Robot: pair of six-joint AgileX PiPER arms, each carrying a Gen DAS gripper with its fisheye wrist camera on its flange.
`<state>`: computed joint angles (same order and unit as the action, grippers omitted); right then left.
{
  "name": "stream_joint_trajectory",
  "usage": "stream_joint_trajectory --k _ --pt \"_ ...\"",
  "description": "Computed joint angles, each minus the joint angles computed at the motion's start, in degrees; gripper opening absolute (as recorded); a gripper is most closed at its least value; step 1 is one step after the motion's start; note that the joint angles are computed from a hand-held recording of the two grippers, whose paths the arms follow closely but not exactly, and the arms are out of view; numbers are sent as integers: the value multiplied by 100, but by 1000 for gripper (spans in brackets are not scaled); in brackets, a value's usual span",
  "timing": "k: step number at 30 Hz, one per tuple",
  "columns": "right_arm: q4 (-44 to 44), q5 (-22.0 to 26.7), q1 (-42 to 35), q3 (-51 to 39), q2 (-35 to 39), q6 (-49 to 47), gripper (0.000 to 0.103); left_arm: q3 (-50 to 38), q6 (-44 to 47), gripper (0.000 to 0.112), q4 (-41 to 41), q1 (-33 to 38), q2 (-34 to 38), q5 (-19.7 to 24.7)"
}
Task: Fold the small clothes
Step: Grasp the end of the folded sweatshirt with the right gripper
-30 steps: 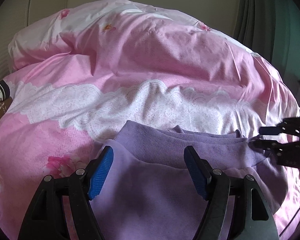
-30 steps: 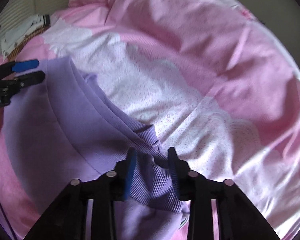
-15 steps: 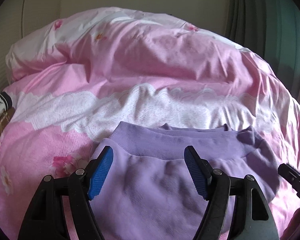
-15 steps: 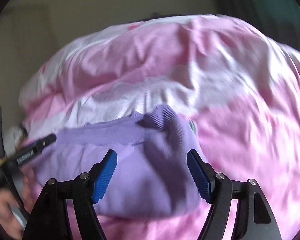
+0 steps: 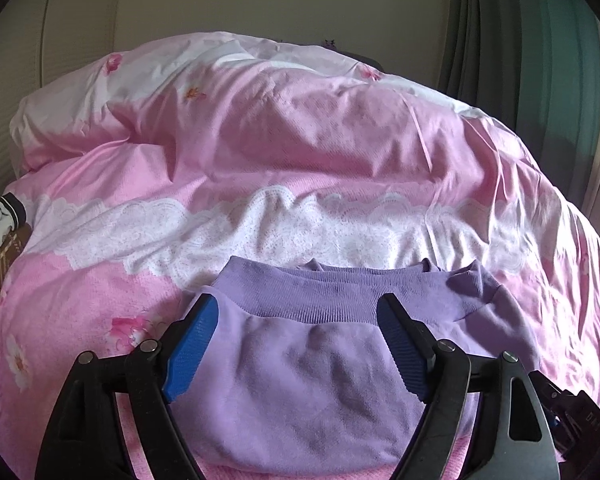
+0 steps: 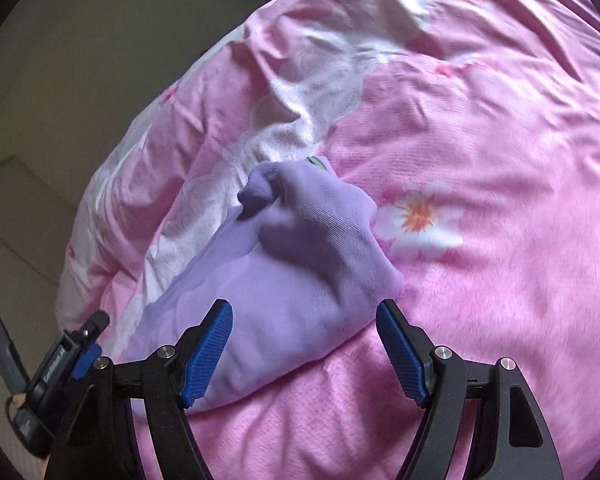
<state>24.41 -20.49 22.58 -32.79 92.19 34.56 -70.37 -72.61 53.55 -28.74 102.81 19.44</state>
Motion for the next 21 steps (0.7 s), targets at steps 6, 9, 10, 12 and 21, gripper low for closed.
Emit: stream_joint_trajectory --k 6,9,10,12,21 --pt "-129 -75 45 -41 193 583 75 132 -159 81 83 115 -130 -127" --pt "-680 -115 -135 -38 324 1283 75 134 -129 81 28 139 -115 -151" --pt "-904 -134 -207 -28 383 1623 75 132 -127 81 16 144 -104 -159" --pt "-1274 -189 -307 -24 492 2118 75 120 -136 81 22 141 -95 -149" --pt "-1911 -272 -512 -444 943 2660 77 62 -70 81 0 104 -16 -78"
